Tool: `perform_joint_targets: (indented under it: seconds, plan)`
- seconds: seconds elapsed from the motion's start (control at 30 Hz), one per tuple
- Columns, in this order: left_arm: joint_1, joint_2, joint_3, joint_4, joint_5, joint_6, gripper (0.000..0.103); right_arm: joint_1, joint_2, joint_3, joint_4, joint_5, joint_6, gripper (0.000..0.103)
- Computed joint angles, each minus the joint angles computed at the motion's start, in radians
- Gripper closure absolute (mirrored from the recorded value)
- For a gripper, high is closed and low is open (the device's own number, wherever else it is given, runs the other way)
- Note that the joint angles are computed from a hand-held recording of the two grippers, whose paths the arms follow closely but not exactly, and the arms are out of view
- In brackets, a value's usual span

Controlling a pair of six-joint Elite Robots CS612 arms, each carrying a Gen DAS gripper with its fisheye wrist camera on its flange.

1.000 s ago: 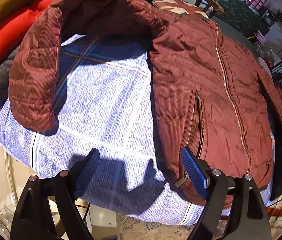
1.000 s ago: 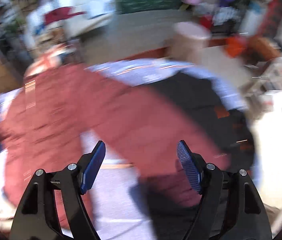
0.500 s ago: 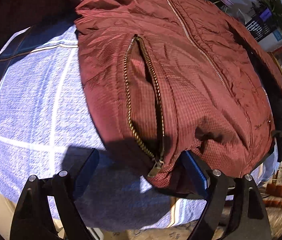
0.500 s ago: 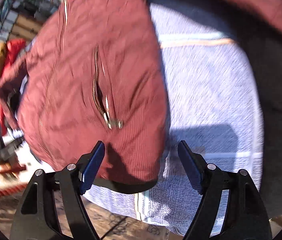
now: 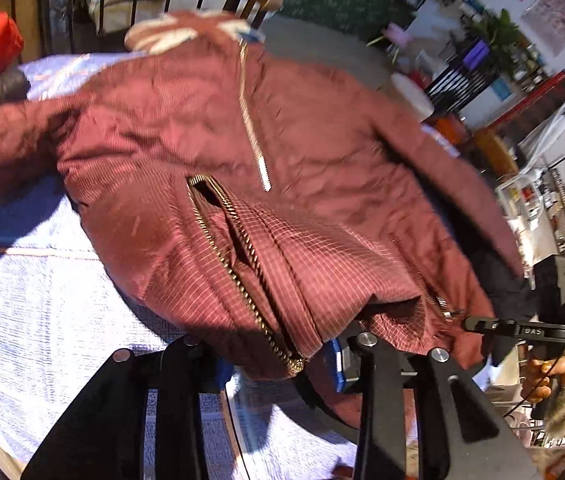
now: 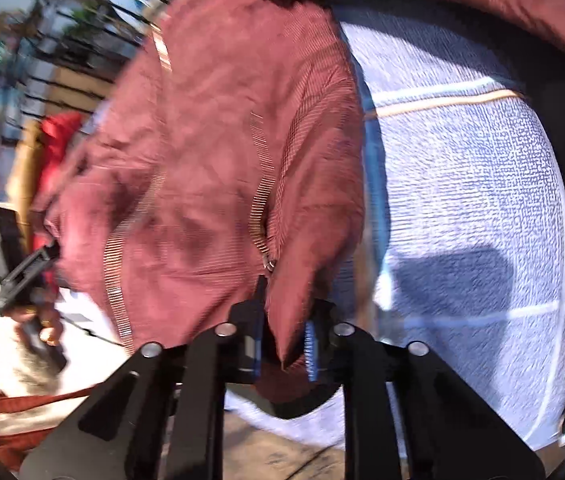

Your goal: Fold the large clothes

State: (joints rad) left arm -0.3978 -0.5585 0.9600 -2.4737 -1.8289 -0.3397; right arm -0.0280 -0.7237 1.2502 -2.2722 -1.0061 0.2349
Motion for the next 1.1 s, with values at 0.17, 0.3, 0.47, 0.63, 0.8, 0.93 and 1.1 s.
perform_joint_targets:
  seconds: [0.17,0.3,0.47,0.63,0.8,0.93,1.1]
  plan:
    - [0.01,-0.141,0.152,0.001,0.027,0.102,0.072,-0.025,-0.08,0.072,-0.018,0.142,-0.035,0.092]
    - [0.031,-0.211,0.237,0.098,0.08,0.123,0.072,-0.039,-0.129,0.123,0.056,0.155,-0.104,0.092]
    - [0.039,-0.192,0.242,0.296,0.168,0.081,0.07,-0.029,-0.118,0.126,0.18,-0.055,-0.108,0.088]
    - [0.036,-0.191,0.278,0.291,0.209,-0.002,0.045,-0.02,-0.093,0.106,0.203,-0.147,-0.064,0.063]
    - [0.033,-0.166,0.292,0.252,0.258,-0.06,0.025,-0.006,-0.076,0.091,0.174,-0.177,-0.099,0.03]
    - [0.032,-0.134,0.277,0.259,0.229,-0.098,0.029,0.007,-0.028,0.055,0.208,-0.174,-0.088,0.03]
    - [0.026,-0.147,0.284,0.226,0.195,-0.066,0.081,0.017,-0.046,0.087,0.176,-0.156,-0.115,0.076]
